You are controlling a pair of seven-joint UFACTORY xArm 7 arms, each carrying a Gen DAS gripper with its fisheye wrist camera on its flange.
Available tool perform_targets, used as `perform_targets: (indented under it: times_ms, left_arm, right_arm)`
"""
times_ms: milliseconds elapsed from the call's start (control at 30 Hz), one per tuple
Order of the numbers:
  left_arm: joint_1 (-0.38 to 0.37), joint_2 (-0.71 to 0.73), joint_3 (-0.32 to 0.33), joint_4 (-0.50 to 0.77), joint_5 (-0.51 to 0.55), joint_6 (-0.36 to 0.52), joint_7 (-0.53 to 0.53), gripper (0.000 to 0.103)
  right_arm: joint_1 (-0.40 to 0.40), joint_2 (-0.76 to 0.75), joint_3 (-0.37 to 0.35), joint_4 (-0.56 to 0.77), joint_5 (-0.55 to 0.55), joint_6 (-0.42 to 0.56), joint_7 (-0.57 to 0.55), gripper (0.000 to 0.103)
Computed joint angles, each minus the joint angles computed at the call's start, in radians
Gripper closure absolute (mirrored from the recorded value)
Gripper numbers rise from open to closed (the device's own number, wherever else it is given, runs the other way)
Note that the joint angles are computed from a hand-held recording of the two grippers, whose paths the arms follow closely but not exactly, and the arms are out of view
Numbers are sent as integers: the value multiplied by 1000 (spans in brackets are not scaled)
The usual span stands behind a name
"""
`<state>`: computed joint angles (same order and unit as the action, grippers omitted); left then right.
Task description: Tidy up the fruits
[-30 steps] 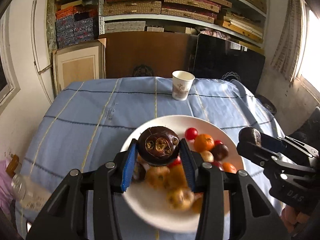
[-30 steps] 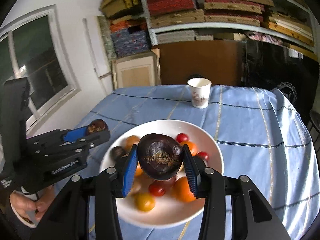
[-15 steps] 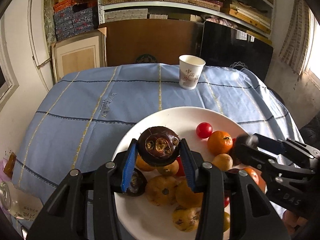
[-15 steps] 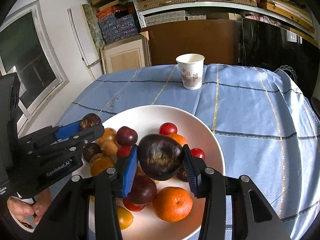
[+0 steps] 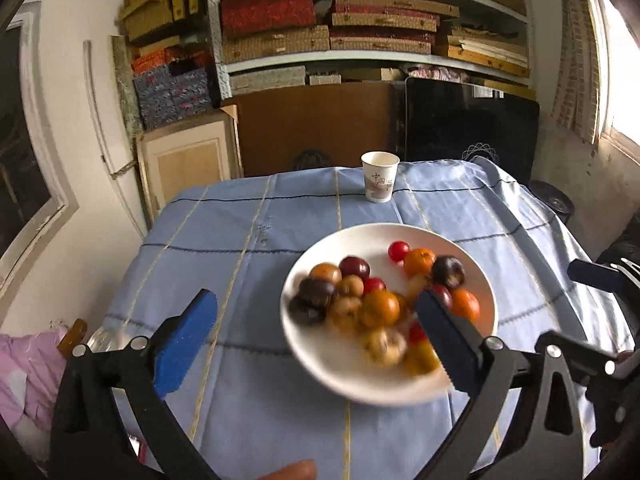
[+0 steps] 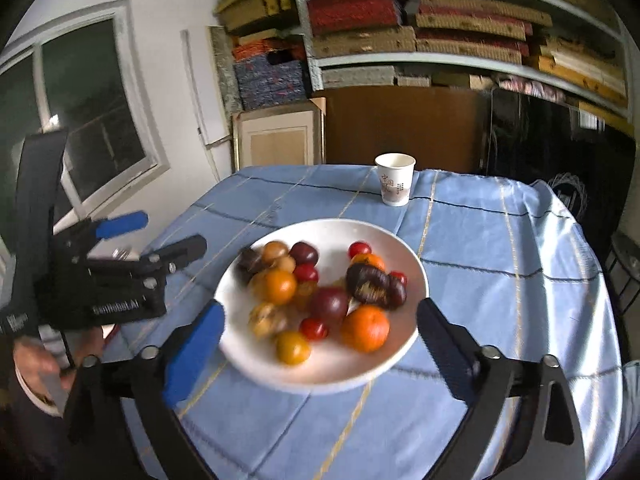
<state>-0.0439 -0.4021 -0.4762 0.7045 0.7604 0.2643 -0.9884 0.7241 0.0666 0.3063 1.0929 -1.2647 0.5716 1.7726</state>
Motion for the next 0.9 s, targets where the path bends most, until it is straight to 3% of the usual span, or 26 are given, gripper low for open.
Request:
perform_targets:
  times_ms: [133, 267, 467, 900]
  left_arm:
    - [-121, -166, 52, -133, -127, 47, 67, 5]
    - [-183, -284, 43, -222, -233, 101, 108, 5]
    - [-261, -413, 19, -314, -343, 167, 151, 5]
    - [-358, -606, -15, -411, -444, 284, 152, 5]
  right_arm:
    - [44, -41, 49, -50, 39, 75, 1, 4]
    - [82, -53, 89, -71, 68, 158, 10, 4]
    - [104, -81, 116, -104, 90, 179, 43, 4]
    - [137, -86, 146, -124, 123, 230, 79, 4]
